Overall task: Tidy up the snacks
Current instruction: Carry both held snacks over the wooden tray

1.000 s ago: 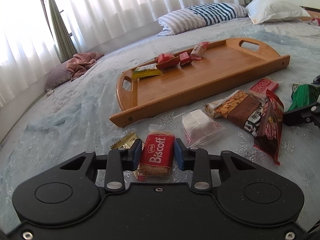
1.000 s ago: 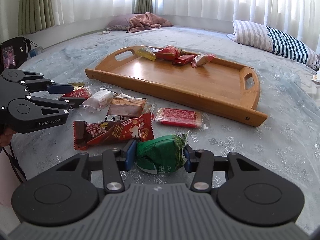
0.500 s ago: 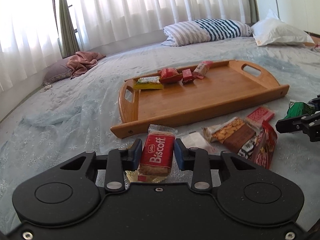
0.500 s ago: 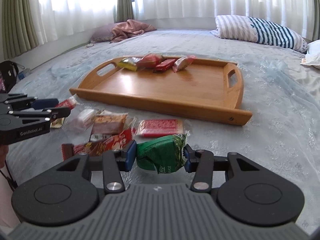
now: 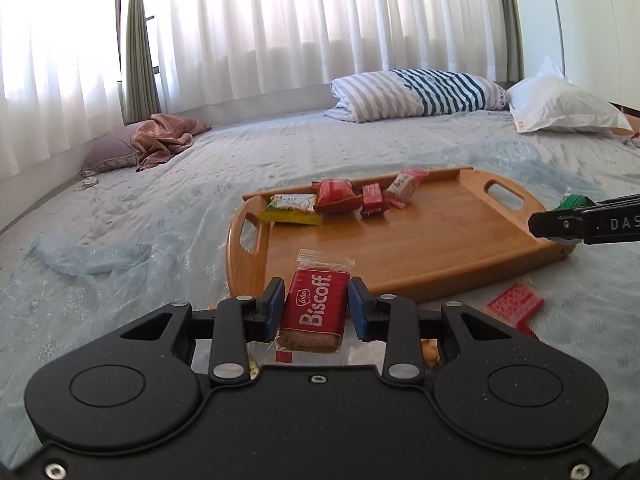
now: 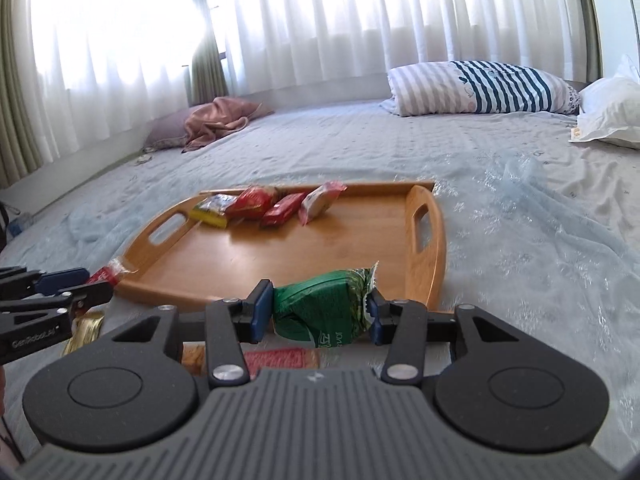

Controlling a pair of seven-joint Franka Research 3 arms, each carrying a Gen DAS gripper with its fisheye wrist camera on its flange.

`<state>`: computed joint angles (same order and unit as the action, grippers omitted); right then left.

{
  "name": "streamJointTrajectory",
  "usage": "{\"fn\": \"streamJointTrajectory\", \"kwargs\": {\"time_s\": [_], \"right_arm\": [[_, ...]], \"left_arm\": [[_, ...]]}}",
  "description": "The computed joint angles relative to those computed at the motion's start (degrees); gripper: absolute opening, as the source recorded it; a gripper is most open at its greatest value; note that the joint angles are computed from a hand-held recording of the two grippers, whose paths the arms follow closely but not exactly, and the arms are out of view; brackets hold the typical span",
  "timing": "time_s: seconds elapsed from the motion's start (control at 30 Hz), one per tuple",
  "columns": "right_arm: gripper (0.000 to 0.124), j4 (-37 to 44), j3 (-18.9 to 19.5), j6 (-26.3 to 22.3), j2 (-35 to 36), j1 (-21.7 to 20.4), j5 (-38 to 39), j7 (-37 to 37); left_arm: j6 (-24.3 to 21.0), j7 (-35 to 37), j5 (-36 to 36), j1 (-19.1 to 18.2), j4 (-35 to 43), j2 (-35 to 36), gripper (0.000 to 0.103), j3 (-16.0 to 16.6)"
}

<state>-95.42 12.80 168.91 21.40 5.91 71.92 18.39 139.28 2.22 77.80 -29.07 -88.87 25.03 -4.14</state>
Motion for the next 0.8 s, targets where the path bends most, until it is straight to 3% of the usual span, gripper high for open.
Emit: {"fn": "streamJointTrajectory", "kwargs": {"time_s": [0.17,0.43,0.8], "right_arm": [[0.05,6.3,-0.8,-2.3,4.5,0.1,-5.2,5.9],[0.05,16.9,-1.9,-4.6,12.2,0.9,-19.6,17.4],[0.05,34.6,-4.0,-9.6,24.5,2.3,-36.0,35.6]], "left_arm": [[0.7,0.2,-0.5,0.5,3.2,2.0,0.033,0.7],[2.1,2.8,-3.5,0.7,9.2,6.2,0.033,2.8],[3.3,11.4,-10.8,0.8,20.2,14.4,0.033,6.2]]}}
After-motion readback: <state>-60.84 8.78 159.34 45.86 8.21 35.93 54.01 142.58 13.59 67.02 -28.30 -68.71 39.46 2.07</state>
